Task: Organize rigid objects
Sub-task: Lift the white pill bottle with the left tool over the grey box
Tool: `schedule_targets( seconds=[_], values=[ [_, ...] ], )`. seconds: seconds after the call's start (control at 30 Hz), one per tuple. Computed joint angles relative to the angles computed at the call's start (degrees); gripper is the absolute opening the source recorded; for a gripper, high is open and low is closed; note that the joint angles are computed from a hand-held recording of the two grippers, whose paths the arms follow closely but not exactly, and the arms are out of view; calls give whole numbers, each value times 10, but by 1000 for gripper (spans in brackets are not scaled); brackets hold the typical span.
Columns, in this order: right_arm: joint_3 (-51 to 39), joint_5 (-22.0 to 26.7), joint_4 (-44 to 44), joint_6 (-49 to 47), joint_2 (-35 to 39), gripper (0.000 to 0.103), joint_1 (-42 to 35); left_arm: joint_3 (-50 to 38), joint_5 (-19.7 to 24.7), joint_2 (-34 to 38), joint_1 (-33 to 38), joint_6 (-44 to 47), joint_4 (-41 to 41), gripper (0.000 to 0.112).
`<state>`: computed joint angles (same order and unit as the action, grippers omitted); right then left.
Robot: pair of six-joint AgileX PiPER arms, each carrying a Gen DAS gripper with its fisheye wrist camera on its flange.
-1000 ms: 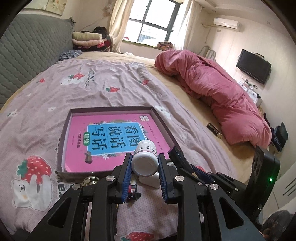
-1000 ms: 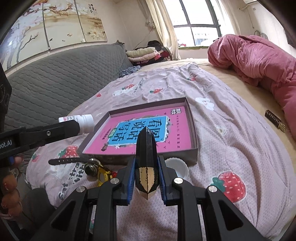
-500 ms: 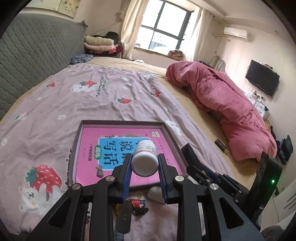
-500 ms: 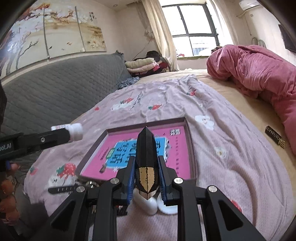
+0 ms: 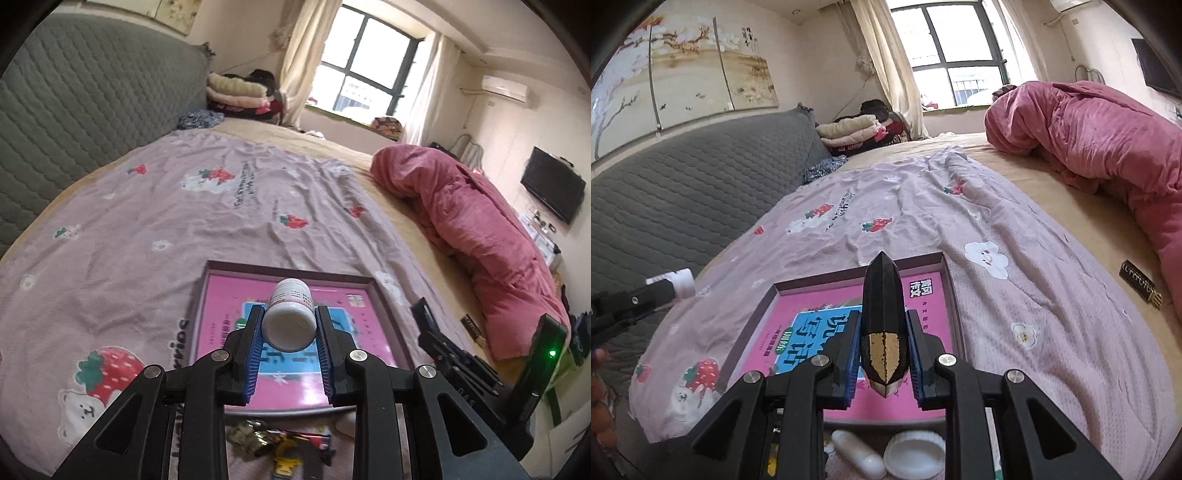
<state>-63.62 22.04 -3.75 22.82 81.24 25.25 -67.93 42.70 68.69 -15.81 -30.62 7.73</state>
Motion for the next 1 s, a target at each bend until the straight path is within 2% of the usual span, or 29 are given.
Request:
schedule_targets(
  seconds=[0.07,0.13,0.2,0.33,0.43,0.57,0.8,0.9,1.0],
  values=[
    [-18,10,9,-12,16,23,2,4,-8,8,30,29,-27,27],
    [-28,15,-45,24,28,23,15,11,-18,18,56,55,-54,27],
    [-26,13,-55,26,36,23,21,18,-24,28,68,67,-66,27],
    [-21,15,-61,22,49,23,21,48,-51,48,67,53,-53,27],
    [-17,12,-22,-8,53,23,5,63,-64,67,63,40,-44,27],
    [-9,10,-33,-9,56,23,-3,74,-77,88,58,31,-35,27],
    [0,12,-3,-51,63,23,-11,78,-92,124,54,12,-14,27],
    [-2,19,-36,-30,71,23,-2,80,-98,136,56,10,-17,27],
    [-18,50,-83,13,92,23,13,80,-97,148,51,0,0,27]
  ],
)
